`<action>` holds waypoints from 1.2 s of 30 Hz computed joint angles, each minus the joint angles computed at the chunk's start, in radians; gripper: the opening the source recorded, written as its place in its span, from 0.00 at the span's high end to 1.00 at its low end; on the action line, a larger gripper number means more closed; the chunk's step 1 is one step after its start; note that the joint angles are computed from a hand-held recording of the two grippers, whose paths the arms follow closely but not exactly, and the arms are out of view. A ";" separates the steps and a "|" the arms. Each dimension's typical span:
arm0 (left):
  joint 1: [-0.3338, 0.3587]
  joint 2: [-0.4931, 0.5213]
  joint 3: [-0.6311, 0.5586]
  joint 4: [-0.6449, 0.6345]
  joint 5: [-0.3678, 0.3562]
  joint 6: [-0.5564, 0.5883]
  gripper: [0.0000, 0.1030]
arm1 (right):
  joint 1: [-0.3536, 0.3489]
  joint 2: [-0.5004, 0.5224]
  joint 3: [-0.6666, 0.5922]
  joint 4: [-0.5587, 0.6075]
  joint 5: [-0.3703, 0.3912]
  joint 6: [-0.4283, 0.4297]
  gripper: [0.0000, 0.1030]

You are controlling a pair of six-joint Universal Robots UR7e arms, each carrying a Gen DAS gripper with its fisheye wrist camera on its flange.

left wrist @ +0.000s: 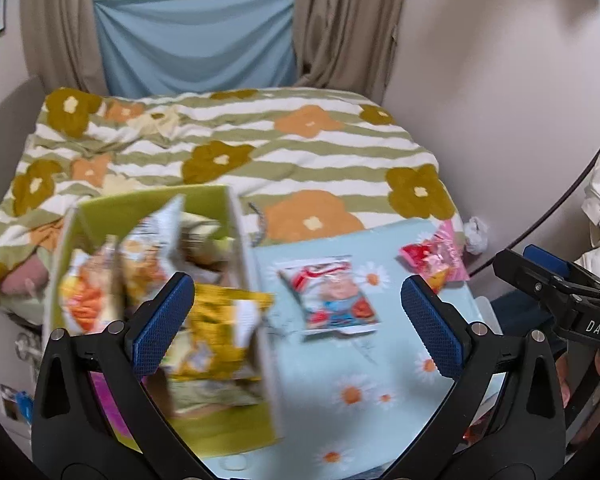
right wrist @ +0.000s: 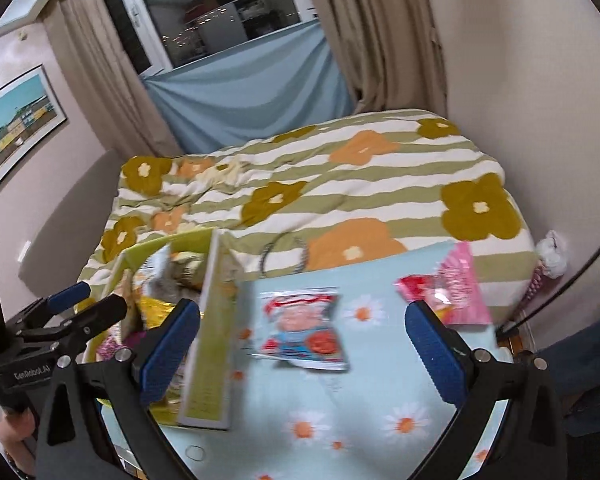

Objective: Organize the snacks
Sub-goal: 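Move both tools back toward the last two packets on the cloth, then grasp the white shrimp-flake bag with the left tool while the right tool grasps the pink candy bag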

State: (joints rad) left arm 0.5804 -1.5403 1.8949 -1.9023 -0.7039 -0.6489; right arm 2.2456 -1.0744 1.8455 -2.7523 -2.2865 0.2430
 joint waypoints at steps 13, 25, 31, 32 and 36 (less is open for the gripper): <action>0.059 0.268 -0.057 -0.017 -0.029 -0.140 0.00 | -0.178 -0.136 0.070 0.063 0.050 -0.140 0.01; 0.196 0.422 -0.106 0.032 0.003 -0.254 0.00 | -0.329 -0.110 0.051 0.134 0.148 -0.258 0.01; 0.250 0.449 -0.104 0.018 -0.026 -0.259 0.00 | -0.373 -0.071 0.038 0.138 0.164 -0.293 0.01; 0.255 0.449 -0.101 0.012 -0.034 -0.258 0.01 | -0.379 -0.063 0.035 0.137 0.162 -0.301 0.01; 0.278 0.450 -0.088 -0.003 -0.068 -0.252 0.16 | -0.396 -0.035 0.028 0.124 0.158 -0.337 0.01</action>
State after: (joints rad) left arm 0.8589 -1.0902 1.8068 -1.9053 -0.7722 -0.9006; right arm 1.8497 -1.1093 1.8735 -2.6288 -2.1282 -0.0942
